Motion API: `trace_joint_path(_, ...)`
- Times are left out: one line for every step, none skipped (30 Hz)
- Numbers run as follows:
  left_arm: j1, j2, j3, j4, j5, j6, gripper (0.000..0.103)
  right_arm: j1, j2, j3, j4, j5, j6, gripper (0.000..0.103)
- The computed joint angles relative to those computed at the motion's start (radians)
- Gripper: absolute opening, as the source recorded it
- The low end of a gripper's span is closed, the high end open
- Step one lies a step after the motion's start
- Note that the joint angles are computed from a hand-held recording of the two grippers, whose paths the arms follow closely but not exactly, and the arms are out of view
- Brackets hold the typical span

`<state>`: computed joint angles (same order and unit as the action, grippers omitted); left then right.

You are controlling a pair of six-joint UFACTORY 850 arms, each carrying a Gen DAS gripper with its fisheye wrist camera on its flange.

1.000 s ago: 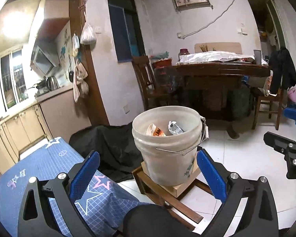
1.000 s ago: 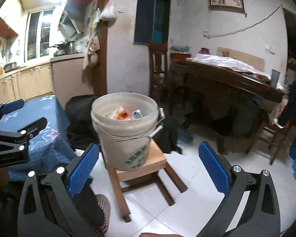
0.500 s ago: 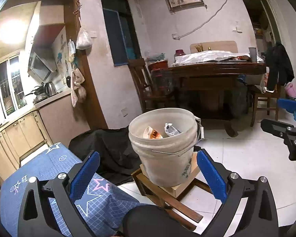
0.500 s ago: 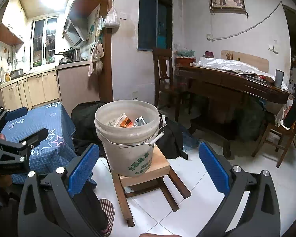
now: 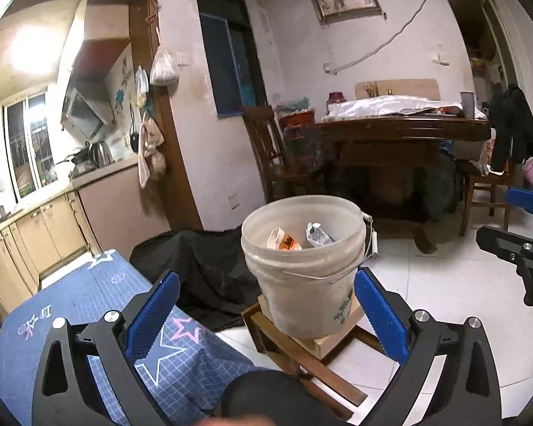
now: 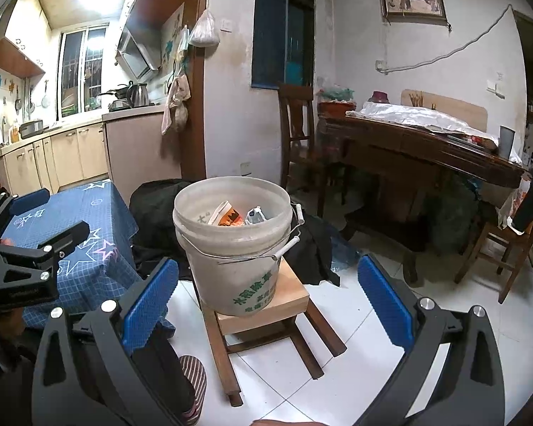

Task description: Collect trash

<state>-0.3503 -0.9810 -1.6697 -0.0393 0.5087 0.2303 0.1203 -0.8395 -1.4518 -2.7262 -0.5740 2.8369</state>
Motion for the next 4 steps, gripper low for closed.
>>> trace_joint_path(0.001,-0.002,-0.004,0.006,-0.01,-0.009,0.098,0.0,-0.001,-0.001,-0.001,0.001,0.0,0.098)
trace_joint_path(0.001,-0.003,-0.007,0.0,-0.014,-0.008,0.098,0.001,-0.001,-0.002,0.0,0.0,0.0,0.098)
trace_joint_path(0.0,-0.005,-0.011,-0.01,-0.018,0.002,0.098,0.001,0.0,-0.002,-0.001,0.002,0.0,0.098)
trace_joint_path(0.0,-0.005,-0.011,-0.009,-0.017,0.002,0.098,0.002,0.0,-0.003,-0.002,0.004,0.0,0.098)
